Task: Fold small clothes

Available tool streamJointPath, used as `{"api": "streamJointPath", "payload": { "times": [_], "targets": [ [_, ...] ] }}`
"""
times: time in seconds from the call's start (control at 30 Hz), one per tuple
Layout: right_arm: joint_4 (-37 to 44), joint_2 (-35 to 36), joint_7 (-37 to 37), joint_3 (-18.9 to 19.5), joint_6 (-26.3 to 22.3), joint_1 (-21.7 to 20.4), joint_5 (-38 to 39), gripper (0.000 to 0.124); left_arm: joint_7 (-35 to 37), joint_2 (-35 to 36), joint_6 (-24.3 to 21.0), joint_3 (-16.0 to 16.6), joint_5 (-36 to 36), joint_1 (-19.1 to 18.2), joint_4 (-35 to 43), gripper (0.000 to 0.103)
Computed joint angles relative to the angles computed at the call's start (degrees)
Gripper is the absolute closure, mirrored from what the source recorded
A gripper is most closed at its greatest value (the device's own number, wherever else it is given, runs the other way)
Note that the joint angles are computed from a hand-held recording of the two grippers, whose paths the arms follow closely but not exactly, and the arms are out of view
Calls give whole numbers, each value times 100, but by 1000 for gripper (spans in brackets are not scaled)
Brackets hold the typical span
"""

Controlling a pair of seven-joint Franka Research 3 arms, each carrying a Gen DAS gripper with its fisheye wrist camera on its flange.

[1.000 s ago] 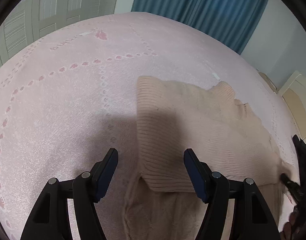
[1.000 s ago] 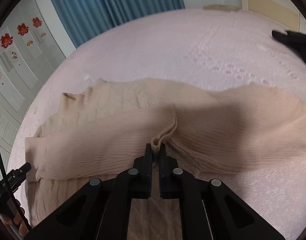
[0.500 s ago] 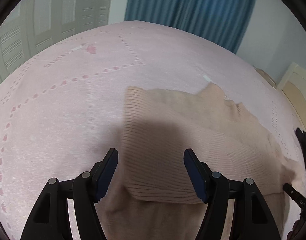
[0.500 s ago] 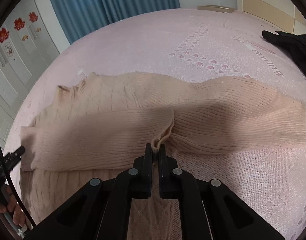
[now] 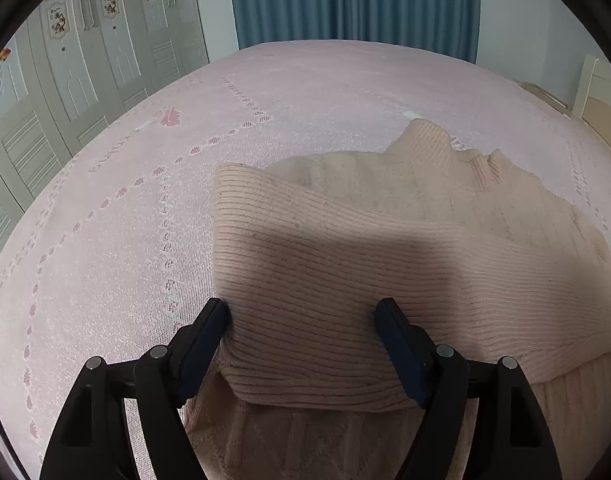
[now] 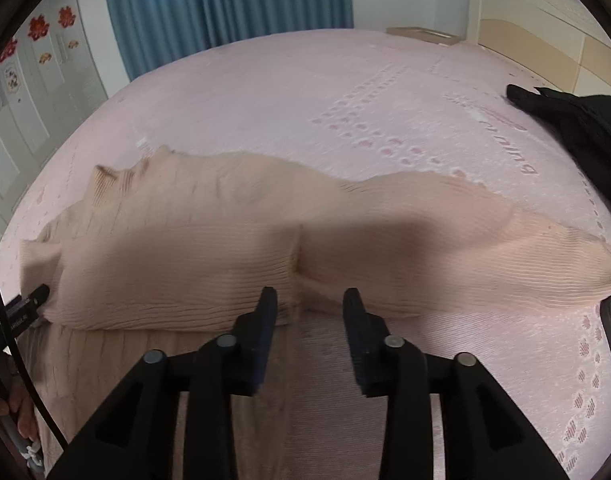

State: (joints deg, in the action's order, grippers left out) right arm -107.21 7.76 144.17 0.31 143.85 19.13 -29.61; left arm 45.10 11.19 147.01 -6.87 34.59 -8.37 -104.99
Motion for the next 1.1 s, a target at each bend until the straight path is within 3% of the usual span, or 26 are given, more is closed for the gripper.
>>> {"api": "streamJointPath", "payload": {
  "times": [0.07, 0.2, 0.33, 0.43, 0.57, 0.67, 0.83, 1.03, 1.1],
  "targets": [
    [-92, -82, 36, -20, 56, -41, 62, 80, 9, 5, -7, -1, -16, 3, 7, 26],
    [-274, -281, 112, -21, 195, -179, 272, 78, 12, 41, -43, 11, 21, -8, 59, 26],
    [-537, -634, -52, -6, 278, -394, 524, 63, 22, 56, -35, 15, 6, -3, 72, 26],
    [-994, -1109, 7, 14, 203, -656, 111, 53, 9, 60, -56, 16, 20, -15, 85, 26],
    [-1612, -1669, 95, 62, -95, -1142, -201, 52, -50, 89, -106, 28, 111, -51, 130, 26],
    [-2184, -1981, -249, -123, 394, -1408, 538, 52, -124, 107, -140, 33, 159, -72, 161, 26],
    [-2489, -1889, -1159, -316, 1097, -1498, 1949, 52, -247, 146, -199, 40, 216, -103, 224, 25],
    [-2404, -1603, -916, -28, 1583, -1941, 2049, 52, -322, 195, -241, 45, 232, -112, 290, 23],
    [-2300, -1496, -663, 51, 1635, -2082, 1772, 57, -326, 201, -233, 46, 217, -107, 293, 23]
  ]
}}
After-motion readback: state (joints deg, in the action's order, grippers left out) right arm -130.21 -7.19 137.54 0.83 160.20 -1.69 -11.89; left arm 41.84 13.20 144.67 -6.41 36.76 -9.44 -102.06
